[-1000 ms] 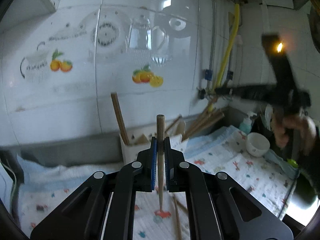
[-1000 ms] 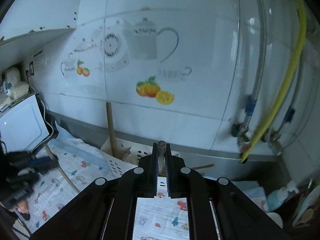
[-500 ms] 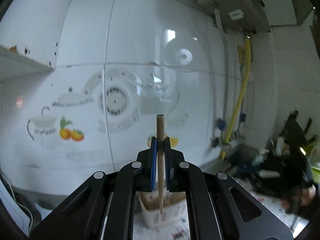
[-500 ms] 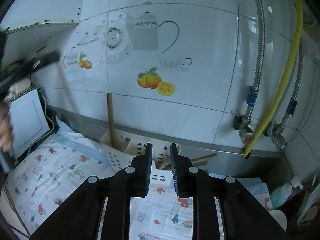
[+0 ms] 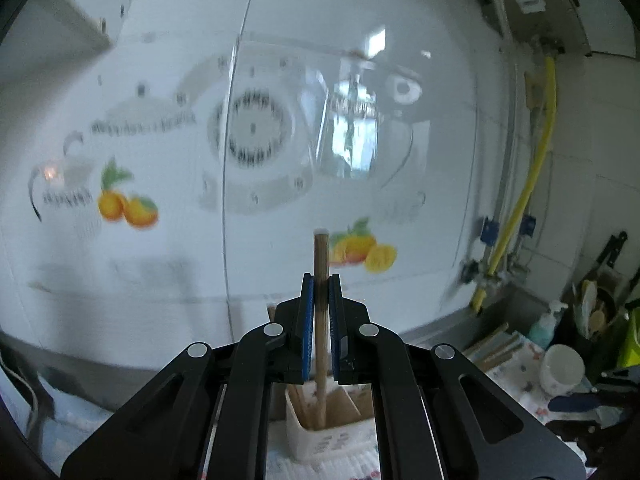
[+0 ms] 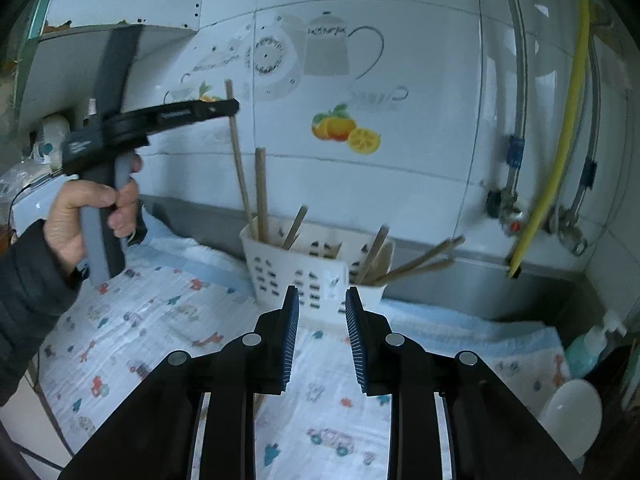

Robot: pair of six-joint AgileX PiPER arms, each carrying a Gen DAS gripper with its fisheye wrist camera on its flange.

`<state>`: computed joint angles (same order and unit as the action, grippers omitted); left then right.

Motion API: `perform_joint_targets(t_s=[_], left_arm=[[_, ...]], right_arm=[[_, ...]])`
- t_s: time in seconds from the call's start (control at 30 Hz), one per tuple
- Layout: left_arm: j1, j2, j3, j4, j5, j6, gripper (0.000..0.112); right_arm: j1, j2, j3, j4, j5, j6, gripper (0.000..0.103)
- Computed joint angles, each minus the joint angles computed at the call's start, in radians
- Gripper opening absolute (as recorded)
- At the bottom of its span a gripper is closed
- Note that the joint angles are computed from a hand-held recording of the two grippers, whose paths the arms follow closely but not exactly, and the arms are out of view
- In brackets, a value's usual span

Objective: Organize utensils
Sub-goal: 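Lift both chopsticks into the white holder and open both grippers, then move both open grippers back down to the last two chopsticks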

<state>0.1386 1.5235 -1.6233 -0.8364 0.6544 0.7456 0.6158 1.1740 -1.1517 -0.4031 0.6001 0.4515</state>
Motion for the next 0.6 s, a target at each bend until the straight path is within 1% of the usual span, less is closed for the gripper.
perform_joint_targets(t_s=[0.07,0.13,0.2,0.23,0.3,0.43,0.53,0.57,0.6], left_arm=[[0.014,0.022,-0.015,0.002,0.043,-0.009,0.006],[0.014,0.018,-0.003,0.011,0.037,-0.012,0.008],[0.023,0.012,0.002,-0.003,0.057,0.004,0.008],[0.023,0.001,0.013,0.000,0.050,0.009,0.008],[0.034,-0.026,0.032,-0.012,0.066,0.025,0.009],[0.068,-0.120,0.115,-0.046,0.095,0.076,0.010],[0.118,-0.203,0.197,-0.073,0.148,0.112,0.010],[0.132,-0.228,0.223,-0.072,0.157,0.120,0.011],[0.162,-0.271,0.271,-0.078,0.186,0.141,0.013]], right_arm=[[0.022,-0.012,0.026,-0.020,-0.001,0.034,0.024],[0.048,-0.025,0.048,-0.059,0.004,0.081,0.024],[0.069,-0.044,0.073,-0.062,0.007,0.105,0.024],[0.084,-0.051,0.084,-0.076,0.012,0.126,0.024],[0.129,-0.071,0.113,-0.124,0.027,0.190,0.024],[0.231,-0.113,0.173,-0.212,0.065,0.325,0.024],[0.314,-0.146,0.232,-0.269,0.088,0.443,0.024],[0.354,-0.159,0.260,-0.299,0.099,0.502,0.024],[0.388,-0.169,0.281,-0.320,0.109,0.547,0.024]])
